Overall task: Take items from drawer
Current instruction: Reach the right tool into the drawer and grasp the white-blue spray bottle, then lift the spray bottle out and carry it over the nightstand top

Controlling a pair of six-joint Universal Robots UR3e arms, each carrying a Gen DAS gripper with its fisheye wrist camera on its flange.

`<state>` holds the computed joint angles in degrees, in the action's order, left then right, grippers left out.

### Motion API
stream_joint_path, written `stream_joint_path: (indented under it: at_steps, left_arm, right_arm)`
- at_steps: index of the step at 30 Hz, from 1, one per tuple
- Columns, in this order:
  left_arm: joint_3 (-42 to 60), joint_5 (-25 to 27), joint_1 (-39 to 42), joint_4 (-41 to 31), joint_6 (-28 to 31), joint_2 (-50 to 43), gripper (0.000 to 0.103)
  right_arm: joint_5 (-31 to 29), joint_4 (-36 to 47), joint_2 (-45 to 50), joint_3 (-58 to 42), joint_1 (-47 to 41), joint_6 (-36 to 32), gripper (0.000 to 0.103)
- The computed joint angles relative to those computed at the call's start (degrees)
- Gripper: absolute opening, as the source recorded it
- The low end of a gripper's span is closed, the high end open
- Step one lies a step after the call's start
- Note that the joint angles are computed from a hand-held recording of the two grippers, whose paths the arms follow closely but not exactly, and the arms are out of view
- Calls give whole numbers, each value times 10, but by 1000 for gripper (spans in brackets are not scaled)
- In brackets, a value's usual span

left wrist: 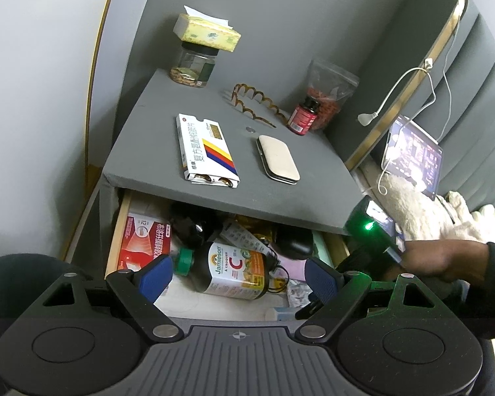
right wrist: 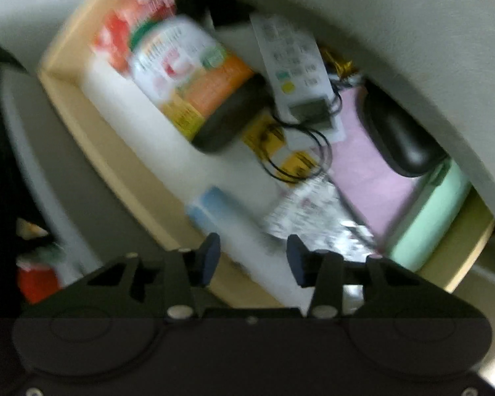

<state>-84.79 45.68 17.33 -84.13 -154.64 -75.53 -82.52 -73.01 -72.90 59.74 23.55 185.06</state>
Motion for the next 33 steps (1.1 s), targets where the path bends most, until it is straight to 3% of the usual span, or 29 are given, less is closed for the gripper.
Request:
stream_joint_path:
  at_steps: [7,9,13,17,20,25,28,31,33]
  left_arm:
    - [1,6,-6,7,-3,-5,83]
    - [0,5,-6,7,-2,-4,83]
    - [3,6,-9,6,-2,-8,83]
    - [0,3,-6,5,3,-5,83]
    - [0,-2,-2,-3,6,-5,83]
    - [4,-1,-9,-2,9,-8,83]
    - [4,2,-14,0,9,-10,83]
    - [2,2,-15,4,7,-9,83]
    - [1,3,-15,6,4,-7,83]
  right_arm:
    - [-66,-42,6,34,38,24,46]
    - [-62,-66,-14,59,37,32,39]
    - [-38,-116,-85,132,14,44,37]
    - [38,-192,-219,236,-49,68,35]
    - [68,-215,-289,255,-76,78,35]
    - [128,-141,-327,144,-159,36,34]
    - [102,-123,-308,68,-177,43,33]
    - [15,-113,-242,-10,-176,47,32]
    - [-10,-149,-225,9,-189,46,32]
